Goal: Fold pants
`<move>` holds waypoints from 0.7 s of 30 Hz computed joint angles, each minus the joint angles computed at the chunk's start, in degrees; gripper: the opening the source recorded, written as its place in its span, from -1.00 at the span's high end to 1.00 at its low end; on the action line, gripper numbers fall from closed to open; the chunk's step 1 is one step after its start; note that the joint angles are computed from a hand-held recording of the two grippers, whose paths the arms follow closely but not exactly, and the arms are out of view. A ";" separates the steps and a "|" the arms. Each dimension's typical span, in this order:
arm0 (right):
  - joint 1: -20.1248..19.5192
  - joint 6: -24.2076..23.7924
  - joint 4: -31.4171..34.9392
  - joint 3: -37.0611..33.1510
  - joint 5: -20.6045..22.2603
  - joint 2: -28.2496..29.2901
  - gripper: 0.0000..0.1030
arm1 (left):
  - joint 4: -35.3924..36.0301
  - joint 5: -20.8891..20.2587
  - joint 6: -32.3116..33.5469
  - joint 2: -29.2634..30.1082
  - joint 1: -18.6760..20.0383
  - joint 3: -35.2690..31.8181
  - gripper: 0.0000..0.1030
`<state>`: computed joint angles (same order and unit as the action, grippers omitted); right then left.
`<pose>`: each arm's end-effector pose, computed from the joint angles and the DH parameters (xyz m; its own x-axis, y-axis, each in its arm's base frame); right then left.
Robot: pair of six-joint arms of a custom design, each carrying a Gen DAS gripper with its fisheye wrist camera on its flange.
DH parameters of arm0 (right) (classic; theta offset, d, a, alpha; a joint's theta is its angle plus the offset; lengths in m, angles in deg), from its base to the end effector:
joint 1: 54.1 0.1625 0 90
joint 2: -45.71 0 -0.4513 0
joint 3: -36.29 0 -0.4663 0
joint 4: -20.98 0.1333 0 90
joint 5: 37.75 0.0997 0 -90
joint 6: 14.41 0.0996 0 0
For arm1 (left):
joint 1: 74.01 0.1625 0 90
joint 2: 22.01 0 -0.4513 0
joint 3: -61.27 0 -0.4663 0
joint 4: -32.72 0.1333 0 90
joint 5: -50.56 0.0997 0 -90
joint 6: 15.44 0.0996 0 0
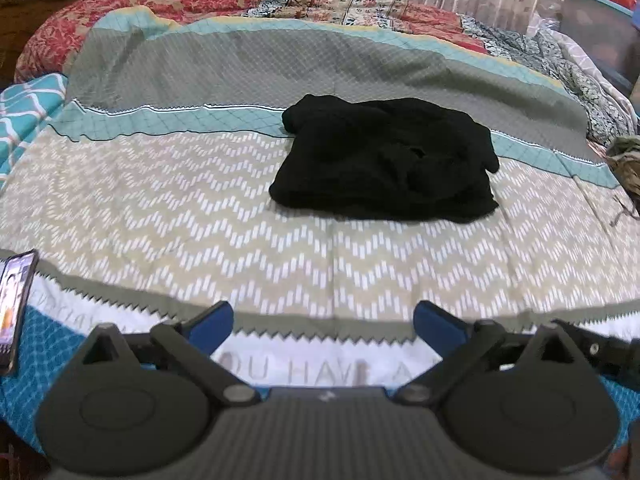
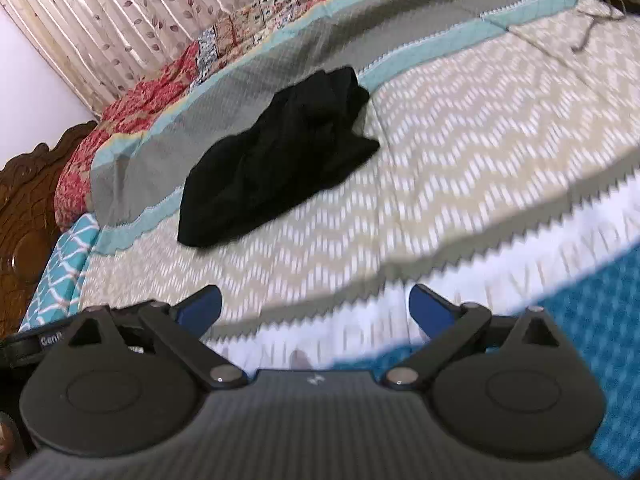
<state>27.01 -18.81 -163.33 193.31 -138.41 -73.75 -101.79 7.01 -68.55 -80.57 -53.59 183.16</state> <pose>0.0696 -0.2985 0.3009 -0.9507 0.2623 0.1653 0.0118 0.5635 -0.8260 -0.4128 -0.3729 0.0337 -0.7222 0.1724 -0.6698 0.5155 0.7799 -0.3550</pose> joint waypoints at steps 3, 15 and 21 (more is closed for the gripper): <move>0.60 0.89 1.69 1.59 -0.78 -2.56 -1.00 | 1.47 -0.46 -2.14 -1.33 -1.37 1.18 -0.99; 7.56 1.57 -0.43 4.38 -7.84 -3.17 -1.00 | 8.40 1.54 -7.19 -4.27 -5.88 3.35 -1.00; 11.09 0.28 -5.47 4.64 -10.51 0.07 -1.00 | 13.63 3.74 -9.94 -4.15 -6.81 2.52 -1.00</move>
<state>38.10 -18.53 -168.81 197.96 -148.92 -73.67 -88.16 10.76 -78.48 -84.72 -60.41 185.68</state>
